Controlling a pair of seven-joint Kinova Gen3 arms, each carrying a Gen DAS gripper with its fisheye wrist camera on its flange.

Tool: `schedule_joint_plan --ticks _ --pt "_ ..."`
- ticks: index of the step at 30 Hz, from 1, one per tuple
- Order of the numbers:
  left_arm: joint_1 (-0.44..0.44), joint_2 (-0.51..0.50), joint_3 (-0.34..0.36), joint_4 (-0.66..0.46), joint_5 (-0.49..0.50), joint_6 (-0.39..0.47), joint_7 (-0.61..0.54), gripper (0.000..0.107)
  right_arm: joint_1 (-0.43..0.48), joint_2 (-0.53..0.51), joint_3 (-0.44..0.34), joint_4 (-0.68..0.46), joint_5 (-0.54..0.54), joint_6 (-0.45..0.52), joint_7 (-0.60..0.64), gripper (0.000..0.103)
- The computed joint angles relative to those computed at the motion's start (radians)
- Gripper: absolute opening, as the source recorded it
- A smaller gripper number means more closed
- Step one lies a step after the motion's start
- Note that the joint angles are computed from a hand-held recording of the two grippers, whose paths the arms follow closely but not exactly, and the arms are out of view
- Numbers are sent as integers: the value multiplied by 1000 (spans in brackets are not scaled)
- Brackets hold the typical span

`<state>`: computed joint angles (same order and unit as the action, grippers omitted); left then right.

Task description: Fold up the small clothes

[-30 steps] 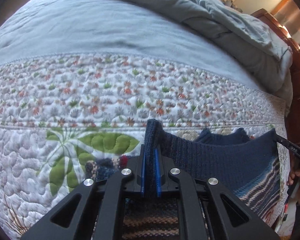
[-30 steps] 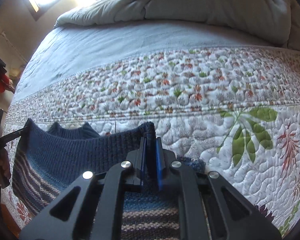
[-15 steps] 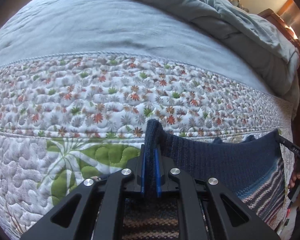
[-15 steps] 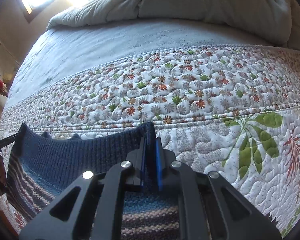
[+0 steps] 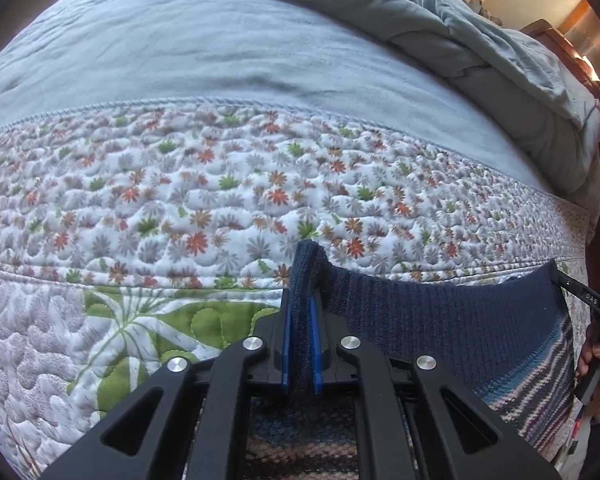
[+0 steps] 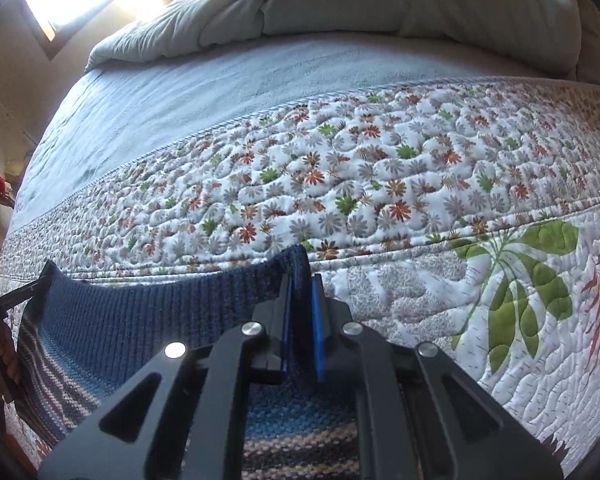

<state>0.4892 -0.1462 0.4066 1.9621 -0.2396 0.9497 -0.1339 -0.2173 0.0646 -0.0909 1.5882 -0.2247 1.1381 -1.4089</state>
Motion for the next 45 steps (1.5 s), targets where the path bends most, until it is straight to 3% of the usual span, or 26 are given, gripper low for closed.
schedule_joint_plan --ticks 2,3,4,6,8,9,11,13,17,18,20,23,24,27,29,31,33,35,37,39,42,45 --pt "6 20 -20 -9 37 7 -32 10 -1 21 1 -8 -1 29 -16 16" --pt "-15 15 -3 -19 45 28 -28 17 -21 18 18 1 -6 27 -23 21" --pt "-50 13 34 -39 47 63 -16 27 -23 -3 34 16 -27 15 -15 26" --pt "-100 -34 126 -73 6 145 48 32 -23 -90 77 60 -75 -28 50 28" --pt "-88 -100 219 -110 -75 207 127 43 -25 -182 133 78 -145 -8 132 28" --pt "-76 -131 264 -118 -112 213 167 49 -45 -229 179 98 -177 11 172 28" --pt "-30 -199 357 -123 -149 177 249 51 -38 -288 226 154 -251 79 254 26" --pt "0 -210 424 -95 -155 132 330 50 20 -309 200 207 -272 122 286 25" --pt "16 -205 439 21 -37 33 446 44 93 -297 137 311 -249 93 287 20" --pt "20 -219 429 57 -19 -4 463 37 89 -302 146 320 -253 83 296 20" --pt "19 -266 414 88 3 -37 465 34 100 -322 149 313 -263 104 282 23" --pt "-28 -384 443 76 16 -38 493 46 99 -405 266 298 -360 210 325 24" --pt "-65 -430 485 56 15 -28 498 61 120 -440 291 301 -376 240 341 24" --pt "-127 -493 582 -18 45 58 466 63 159 -518 360 332 -358 290 347 24" --pt "-147 -550 619 -22 93 72 487 63 185 -546 393 381 -317 293 351 24" --pt "-154 -578 627 3 164 75 492 58 208 -528 400 418 -272 278 347 17" --pt "-139 -616 604 69 227 22 510 49 229 -485 420 464 -272 247 367 0" --pt "-126 -668 578 125 273 -33 534 44 252 -463 422 468 -288 260 362 0" --pt "-112 -716 541 159 306 -73 534 44 314 -483 355 439 -300 298 349 8" --pt "-104 -753 511 142 312 -53 500 48 398 -523 263 410 -316 349 370 37" --pt "-107 -818 496 68 283 52 457 78 466 -641 124 360 -337 452 401 57" --pt "-74 -867 452 56 315 106 430 85 429 -778 -15 342 -348 522 388 78"
